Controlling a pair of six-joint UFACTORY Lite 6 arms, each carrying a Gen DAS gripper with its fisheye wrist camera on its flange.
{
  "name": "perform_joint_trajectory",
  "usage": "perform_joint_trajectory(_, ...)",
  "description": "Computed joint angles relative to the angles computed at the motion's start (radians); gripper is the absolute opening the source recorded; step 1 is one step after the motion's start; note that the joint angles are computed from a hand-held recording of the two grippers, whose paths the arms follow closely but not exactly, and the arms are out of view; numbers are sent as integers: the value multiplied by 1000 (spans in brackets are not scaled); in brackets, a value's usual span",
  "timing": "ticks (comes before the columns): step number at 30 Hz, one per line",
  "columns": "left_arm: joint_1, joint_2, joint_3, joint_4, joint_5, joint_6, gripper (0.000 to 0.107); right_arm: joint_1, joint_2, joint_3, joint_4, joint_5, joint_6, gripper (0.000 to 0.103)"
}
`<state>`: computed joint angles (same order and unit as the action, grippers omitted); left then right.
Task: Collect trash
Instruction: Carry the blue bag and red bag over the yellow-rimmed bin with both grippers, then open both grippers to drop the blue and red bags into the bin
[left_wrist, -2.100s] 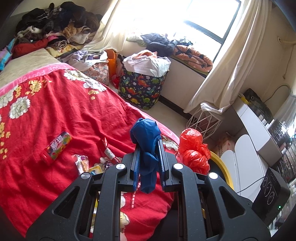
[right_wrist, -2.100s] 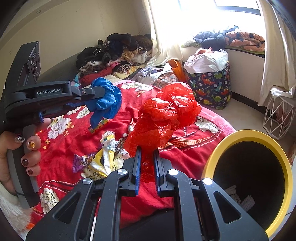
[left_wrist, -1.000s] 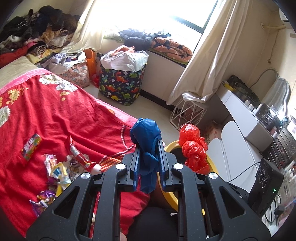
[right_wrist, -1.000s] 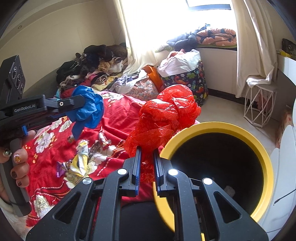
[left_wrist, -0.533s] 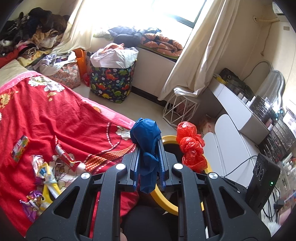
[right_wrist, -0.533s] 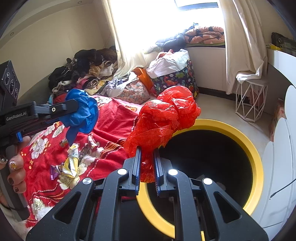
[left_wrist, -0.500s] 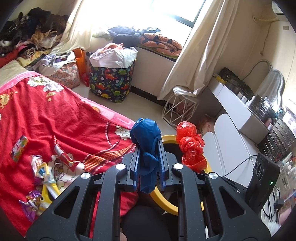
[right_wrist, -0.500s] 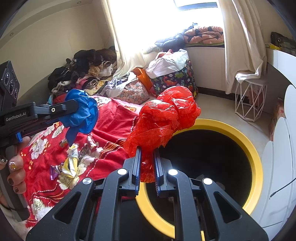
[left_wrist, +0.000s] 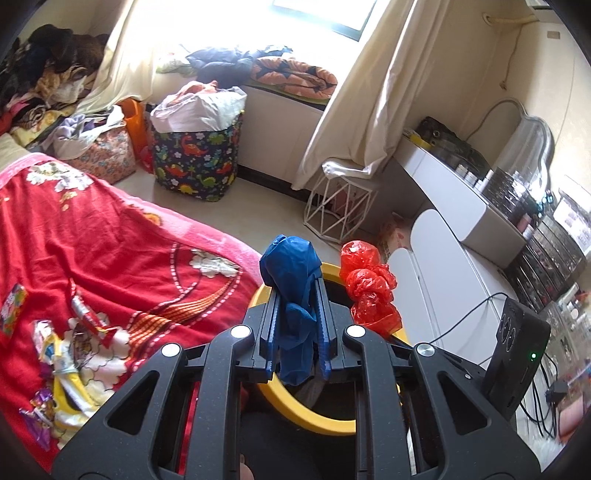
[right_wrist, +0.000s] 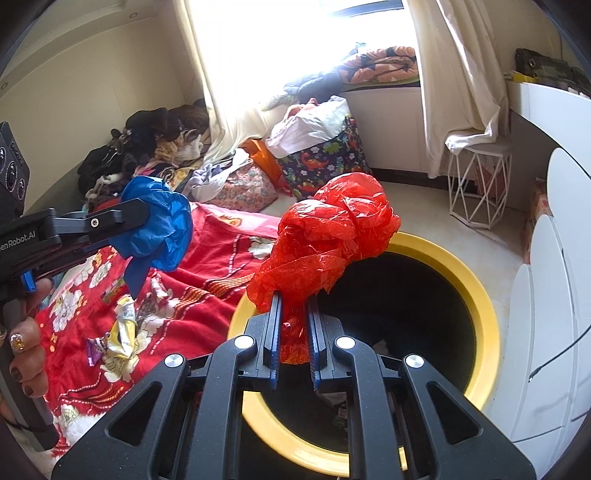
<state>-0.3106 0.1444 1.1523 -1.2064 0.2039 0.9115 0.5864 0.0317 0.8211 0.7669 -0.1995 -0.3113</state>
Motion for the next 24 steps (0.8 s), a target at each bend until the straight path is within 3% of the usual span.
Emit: perform_joint_trajectory(24,-159,261,261,364,3,-361,12,-139,-86,-175,-374,3,370,12)
